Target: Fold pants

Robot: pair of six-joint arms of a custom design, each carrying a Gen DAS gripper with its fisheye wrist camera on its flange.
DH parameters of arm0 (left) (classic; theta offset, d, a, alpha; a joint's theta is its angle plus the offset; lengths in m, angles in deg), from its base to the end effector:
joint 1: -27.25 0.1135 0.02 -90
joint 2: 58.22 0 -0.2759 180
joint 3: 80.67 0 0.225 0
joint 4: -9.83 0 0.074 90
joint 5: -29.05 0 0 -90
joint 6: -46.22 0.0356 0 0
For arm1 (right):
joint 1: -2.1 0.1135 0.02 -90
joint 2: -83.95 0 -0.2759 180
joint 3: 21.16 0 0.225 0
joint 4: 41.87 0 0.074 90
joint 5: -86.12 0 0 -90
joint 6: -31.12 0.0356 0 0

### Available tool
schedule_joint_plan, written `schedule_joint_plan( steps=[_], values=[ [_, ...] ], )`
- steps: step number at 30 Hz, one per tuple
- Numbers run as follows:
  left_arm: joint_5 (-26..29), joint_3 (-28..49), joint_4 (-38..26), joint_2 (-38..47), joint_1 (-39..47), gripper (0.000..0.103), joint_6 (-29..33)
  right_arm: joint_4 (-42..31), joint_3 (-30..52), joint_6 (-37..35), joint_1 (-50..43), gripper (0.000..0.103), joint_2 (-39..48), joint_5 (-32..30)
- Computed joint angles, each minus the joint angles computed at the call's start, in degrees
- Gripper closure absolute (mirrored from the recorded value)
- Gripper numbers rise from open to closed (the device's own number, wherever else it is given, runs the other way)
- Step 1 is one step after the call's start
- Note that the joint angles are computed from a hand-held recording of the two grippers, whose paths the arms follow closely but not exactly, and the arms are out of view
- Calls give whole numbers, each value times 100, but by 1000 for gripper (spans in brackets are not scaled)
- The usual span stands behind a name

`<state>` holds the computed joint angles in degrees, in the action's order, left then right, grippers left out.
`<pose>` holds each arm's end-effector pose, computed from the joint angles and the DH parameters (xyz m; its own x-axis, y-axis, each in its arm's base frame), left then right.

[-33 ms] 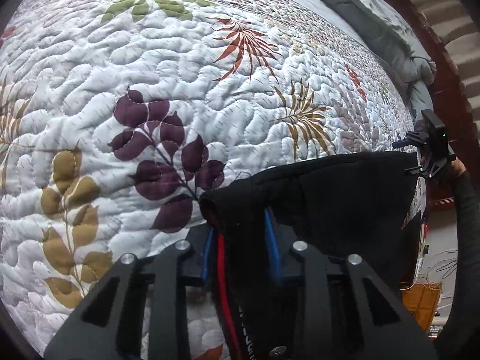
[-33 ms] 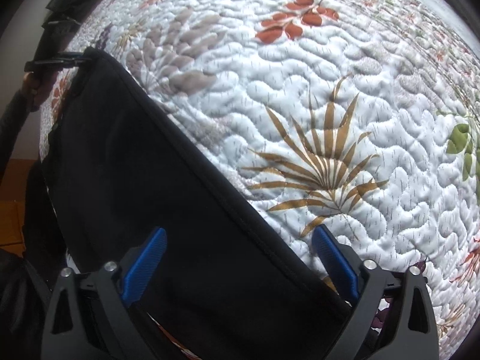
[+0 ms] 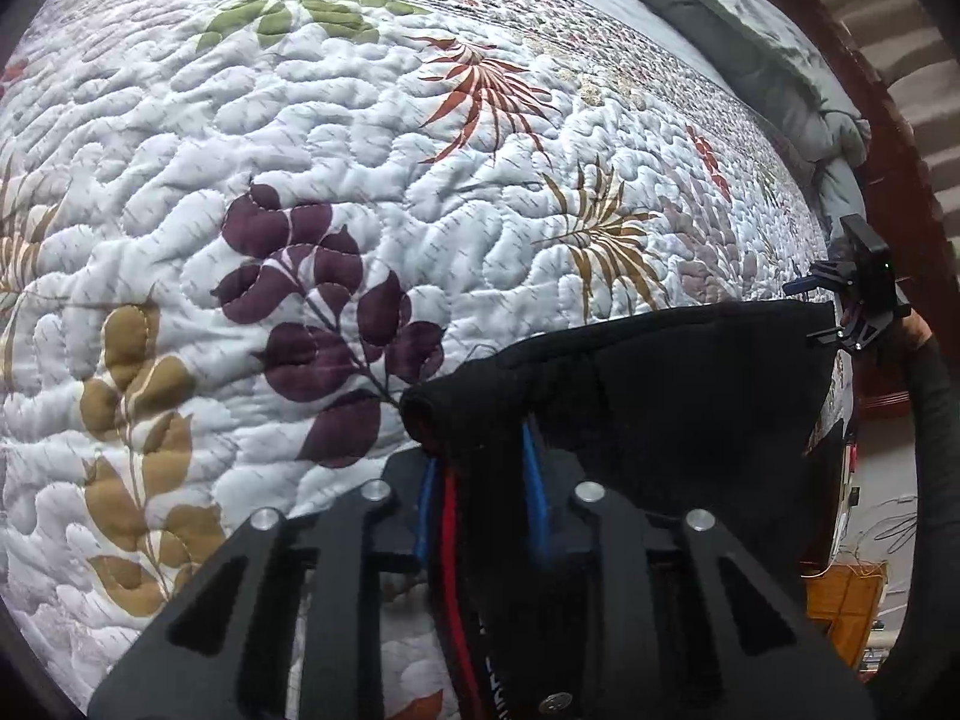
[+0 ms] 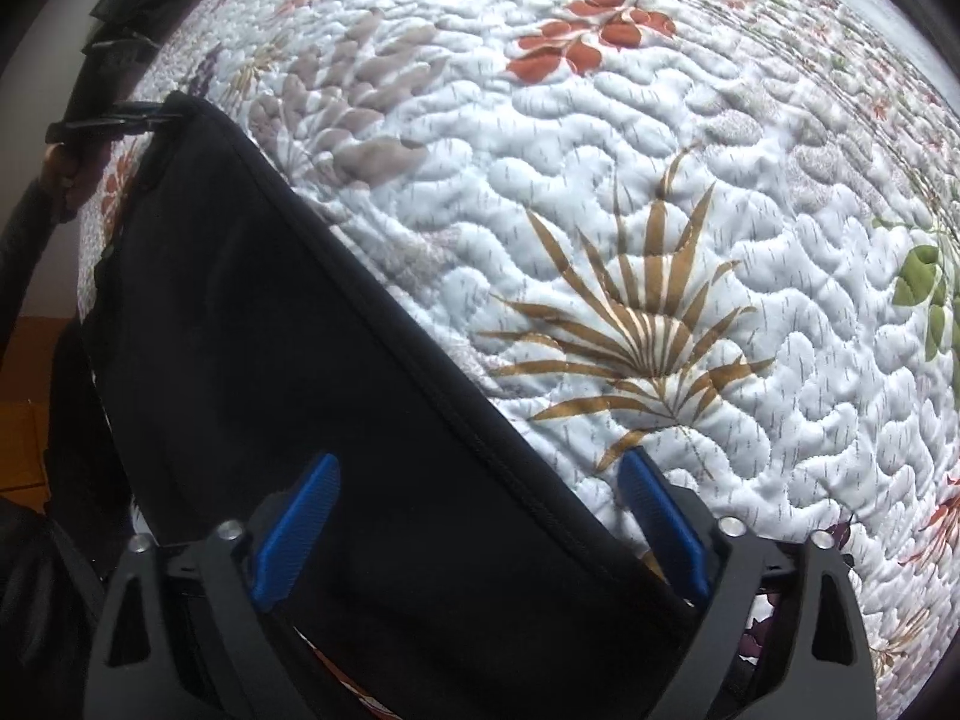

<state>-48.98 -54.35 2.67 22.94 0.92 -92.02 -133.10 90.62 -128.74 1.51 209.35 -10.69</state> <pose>0.1386 -0.0768 0.1061 -0.9158 -0.3610 -0.1761 -0.2432 0.8473 -0.4722 0.3705 0.0004 0.1797 -0.3709 -0.9285 -0.0194 -0.8935 0.3511 0.2801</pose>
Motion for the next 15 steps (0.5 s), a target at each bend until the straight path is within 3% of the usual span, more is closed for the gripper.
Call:
schedule_joint_plan(
  steps=[3,4,6,8,11,13,15],
  values=[
    [-161,164,-240,-10,-168,90,35,-417,556,57,-97,43,279,-35],
    [-176,171,-256,-14,-174,90,41,-454,649,62,-109,45,312,0],
    [-196,131,-236,-57,-176,91,41,-372,831,159,-115,40,386,69],
    [-151,34,-67,-17,-123,90,33,-775,1300,181,-139,35,679,43],
    [-109,-111,231,78,-66,90,-6,-985,1581,145,-145,35,915,93],
    [-222,-73,69,-61,-167,91,-52,-1117,1644,130,-148,46,953,84],
    [-376,-17,-193,-333,-326,93,-151,-1150,1481,13,-160,66,849,181]
  ],
)
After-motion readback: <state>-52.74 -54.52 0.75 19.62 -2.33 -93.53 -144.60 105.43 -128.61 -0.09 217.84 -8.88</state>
